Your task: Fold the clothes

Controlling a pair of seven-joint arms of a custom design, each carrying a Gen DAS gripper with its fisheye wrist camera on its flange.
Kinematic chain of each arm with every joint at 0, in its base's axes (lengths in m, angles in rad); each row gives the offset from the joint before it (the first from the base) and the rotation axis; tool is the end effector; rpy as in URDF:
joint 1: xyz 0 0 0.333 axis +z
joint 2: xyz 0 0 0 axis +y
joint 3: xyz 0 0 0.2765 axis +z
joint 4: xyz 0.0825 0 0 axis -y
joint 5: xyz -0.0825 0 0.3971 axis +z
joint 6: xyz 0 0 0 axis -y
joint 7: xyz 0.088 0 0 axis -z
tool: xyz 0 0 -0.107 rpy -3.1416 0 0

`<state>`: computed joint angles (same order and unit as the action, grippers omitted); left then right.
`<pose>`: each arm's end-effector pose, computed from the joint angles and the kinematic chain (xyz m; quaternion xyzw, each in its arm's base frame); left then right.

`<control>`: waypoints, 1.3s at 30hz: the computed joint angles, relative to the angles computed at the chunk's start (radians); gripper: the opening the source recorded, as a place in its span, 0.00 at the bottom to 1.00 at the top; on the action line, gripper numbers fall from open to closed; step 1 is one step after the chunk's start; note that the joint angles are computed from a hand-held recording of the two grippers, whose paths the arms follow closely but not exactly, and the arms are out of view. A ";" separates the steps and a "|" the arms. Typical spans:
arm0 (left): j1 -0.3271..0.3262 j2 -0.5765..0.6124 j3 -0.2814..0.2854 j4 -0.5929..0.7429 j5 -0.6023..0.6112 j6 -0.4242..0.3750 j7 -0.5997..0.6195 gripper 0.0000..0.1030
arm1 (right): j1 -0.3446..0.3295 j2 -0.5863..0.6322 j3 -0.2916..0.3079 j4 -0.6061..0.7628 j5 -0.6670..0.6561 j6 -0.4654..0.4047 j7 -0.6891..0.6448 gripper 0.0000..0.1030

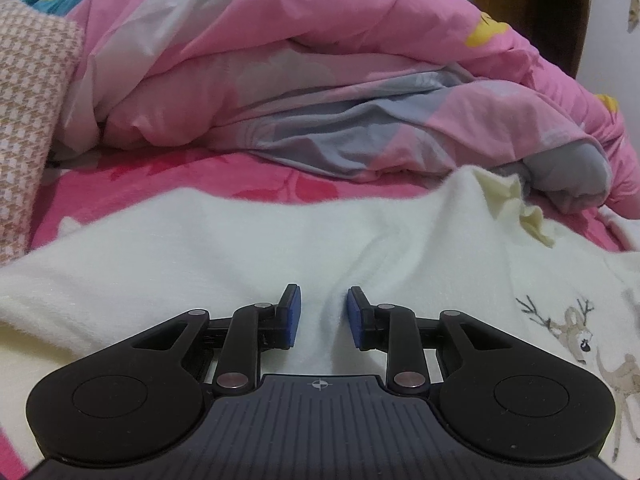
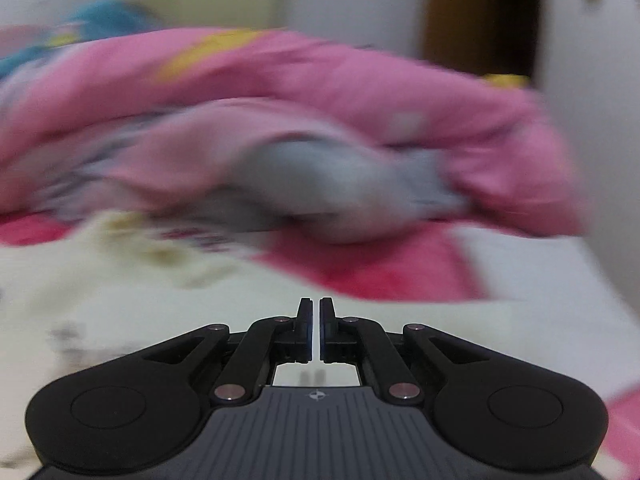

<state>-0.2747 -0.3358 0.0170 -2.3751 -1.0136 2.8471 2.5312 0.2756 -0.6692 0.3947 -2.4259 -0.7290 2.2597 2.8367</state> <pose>0.5001 -0.0848 0.4826 -0.5075 0.7255 -0.4293 0.1784 0.3441 0.2719 0.5454 -0.5384 0.7001 -0.3947 0.2535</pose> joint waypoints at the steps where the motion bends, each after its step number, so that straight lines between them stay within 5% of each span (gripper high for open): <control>1: 0.001 0.000 0.000 0.000 0.000 -0.001 -0.002 0.27 | 0.007 0.034 -0.015 0.013 0.012 0.032 -0.019 0.01; 10: 0.003 -0.034 0.022 -0.010 -0.091 -0.037 0.031 0.27 | -0.019 0.172 -0.033 0.133 0.026 -0.173 0.071 0.02; 13: 0.001 -0.057 0.021 -0.027 -0.129 0.005 0.049 0.27 | 0.015 0.253 -0.057 0.219 -0.053 -0.010 -0.007 0.02; 16: -0.001 -0.063 0.025 -0.029 -0.146 0.033 0.042 0.27 | 0.073 0.421 -0.118 0.364 0.019 0.225 -0.178 0.05; 19: 0.004 -0.055 0.025 -0.023 -0.142 0.069 0.018 0.28 | 0.128 0.599 -0.166 0.524 0.216 0.331 -0.338 0.26; 22: 0.019 -0.043 0.027 -0.014 -0.109 0.075 -0.043 0.28 | 0.174 0.782 -0.192 0.736 0.319 0.254 -0.399 0.41; 28: 0.028 -0.030 0.039 -0.002 -0.069 0.079 -0.111 0.28 | 0.215 1.037 -0.228 1.055 0.532 -0.010 -0.518 0.43; 31: 0.028 -0.029 0.042 -0.003 -0.057 0.083 -0.126 0.28 | 0.290 1.059 -0.285 1.064 0.437 -0.022 -0.506 0.39; 34: 0.025 -0.031 0.044 -0.008 -0.044 0.092 -0.140 0.28 | 0.338 1.042 -0.322 1.028 0.333 0.028 -0.468 0.12; 39: 0.016 -0.030 0.054 -0.009 -0.029 0.096 -0.147 0.28 | 0.334 1.050 -0.330 1.005 0.300 0.169 -0.430 0.10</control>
